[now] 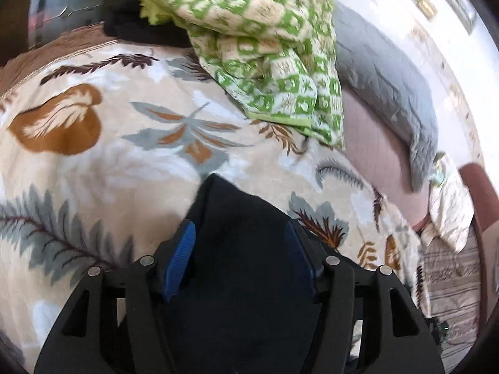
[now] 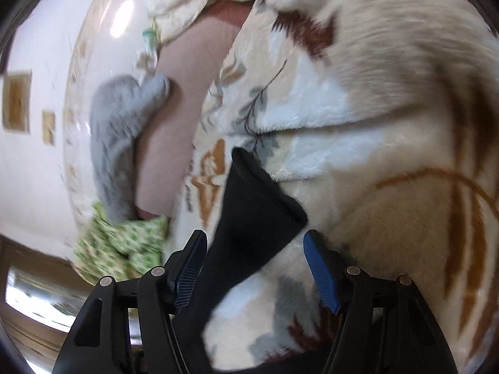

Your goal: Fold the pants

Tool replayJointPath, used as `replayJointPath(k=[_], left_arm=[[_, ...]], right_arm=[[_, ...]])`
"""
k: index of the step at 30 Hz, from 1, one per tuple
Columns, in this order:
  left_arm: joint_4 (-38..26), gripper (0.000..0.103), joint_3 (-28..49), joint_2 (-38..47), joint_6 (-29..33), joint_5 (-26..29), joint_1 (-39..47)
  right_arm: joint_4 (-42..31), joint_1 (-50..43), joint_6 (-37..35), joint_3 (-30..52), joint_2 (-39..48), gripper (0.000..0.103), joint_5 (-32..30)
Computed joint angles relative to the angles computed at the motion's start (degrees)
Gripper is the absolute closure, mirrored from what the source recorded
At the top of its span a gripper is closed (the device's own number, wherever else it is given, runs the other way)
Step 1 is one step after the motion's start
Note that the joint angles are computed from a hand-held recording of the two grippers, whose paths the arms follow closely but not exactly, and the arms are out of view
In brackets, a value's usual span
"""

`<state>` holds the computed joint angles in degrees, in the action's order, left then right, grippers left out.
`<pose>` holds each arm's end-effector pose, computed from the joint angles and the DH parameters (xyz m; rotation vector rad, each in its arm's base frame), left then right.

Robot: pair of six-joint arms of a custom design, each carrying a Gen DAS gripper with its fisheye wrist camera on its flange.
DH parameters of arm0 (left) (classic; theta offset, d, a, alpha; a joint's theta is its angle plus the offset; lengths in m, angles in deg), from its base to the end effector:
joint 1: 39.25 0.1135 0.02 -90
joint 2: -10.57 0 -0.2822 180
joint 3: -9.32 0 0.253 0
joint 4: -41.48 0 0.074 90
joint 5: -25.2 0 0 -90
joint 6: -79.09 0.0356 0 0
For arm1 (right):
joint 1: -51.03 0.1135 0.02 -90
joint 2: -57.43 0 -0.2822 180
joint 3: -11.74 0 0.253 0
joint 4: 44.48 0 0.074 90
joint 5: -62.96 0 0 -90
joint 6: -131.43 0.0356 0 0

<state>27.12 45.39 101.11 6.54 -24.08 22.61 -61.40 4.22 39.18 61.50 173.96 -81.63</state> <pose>0.1177 0.1708 0.0956 -0.7486 2.2717 -0.3972 0.1965 -0.1670 0.0394 0.8592 2.2797 1.0875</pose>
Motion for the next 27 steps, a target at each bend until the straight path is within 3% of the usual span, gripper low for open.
replayJointPath(k=[3,6,7,8,10,14,18,20,24,27], left_arm=[[-0.3,0.035,-1.5,0.0,3.1,2.4,2.5],[0.1,0.034,-0.7,2.5,3.0,0.6,-0.9],[0.6,0.034,-0.1,3.8,2.1,-0.5,-2.9],[1.9,0.034,0.2,5.6,0.6,-1.7,-4.6],[3.9,0.034,1.3,9.0,-2.5,-5.9,-8.3],[4.4,0.034,2.7,10.5,-4.4,-11.4,-12.8],[1.1,0.030,3.9,9.4,-2.2,-15.6,-16.5],[0.8,0.028,3.9,9.3,-1.5,-16.0,-16.9],[0.3,0.026,3.5,9.3,-0.9,-14.7,-15.8],[-0.8,0.025,3.9,9.2,0.2,-13.9,-15.2]], right_arm=[[7.4,1.5,4.7,-1.8,0.0,0.037,1.0],[13.0,2.2,9.2,-2.6,0.8,0.038,1.2],[13.9,2.4,9.6,-2.7,0.8,0.044,1.3],[13.3,2.5,8.7,-2.7,0.4,0.052,2.4],[9.2,1.3,5.8,-0.7,2.2,0.100,1.3],[2.3,-5.1,0.1,-1.1,-1.8,0.100,-2.5],[-12.7,-12.6,-14.6,-0.5,-9.4,0.100,-7.0],[-14.3,-13.0,-17.8,-0.6,-11.5,0.100,-3.2],[-12.3,-9.7,-14.3,0.7,-6.4,0.100,10.3],[-10.3,-10.4,-11.9,-0.2,-6.8,0.100,13.4]])
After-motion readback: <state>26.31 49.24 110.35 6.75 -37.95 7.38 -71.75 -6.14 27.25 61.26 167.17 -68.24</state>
